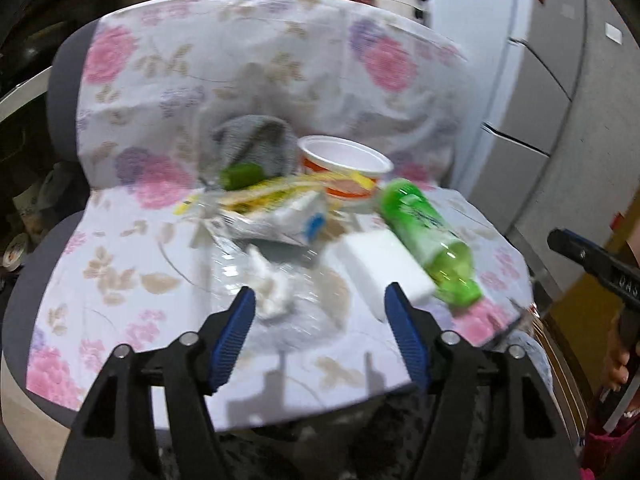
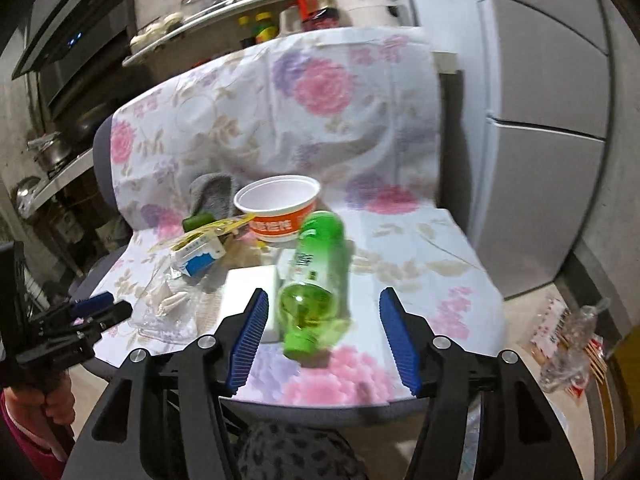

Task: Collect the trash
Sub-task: 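Return the left gripper to the chair and grasp the yellow-strip plastic bag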

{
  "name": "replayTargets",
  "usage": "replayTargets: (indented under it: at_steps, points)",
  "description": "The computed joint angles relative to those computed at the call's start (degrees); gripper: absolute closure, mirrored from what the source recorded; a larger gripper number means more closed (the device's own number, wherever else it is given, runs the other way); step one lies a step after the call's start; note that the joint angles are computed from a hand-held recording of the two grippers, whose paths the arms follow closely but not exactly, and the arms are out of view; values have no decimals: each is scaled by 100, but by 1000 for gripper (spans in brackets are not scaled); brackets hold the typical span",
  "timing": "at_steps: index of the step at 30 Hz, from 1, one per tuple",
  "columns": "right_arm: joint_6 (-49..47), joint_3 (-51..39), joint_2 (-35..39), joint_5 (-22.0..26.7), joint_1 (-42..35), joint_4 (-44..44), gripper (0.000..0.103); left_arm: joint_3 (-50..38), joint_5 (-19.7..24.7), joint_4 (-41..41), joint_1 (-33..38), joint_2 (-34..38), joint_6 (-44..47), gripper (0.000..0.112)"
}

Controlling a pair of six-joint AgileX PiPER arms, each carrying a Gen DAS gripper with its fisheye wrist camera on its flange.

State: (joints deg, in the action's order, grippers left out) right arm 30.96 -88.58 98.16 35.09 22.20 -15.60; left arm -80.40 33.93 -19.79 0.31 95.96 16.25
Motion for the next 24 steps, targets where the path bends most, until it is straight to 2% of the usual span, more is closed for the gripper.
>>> replayTargets:
  at_steps: [6,13,24]
  points:
    - [-489,-779,596,116,-79,365,42,-1057,190,523,190,807,-506,44]
    - [-832,-1391,1083,222,-232,708,42,-2602,648,1529,127,1956,-1226,44]
    - [-994,-1875,1514,413,-390,879,42,-4918,1775,1814,-61,3418,-517,45]
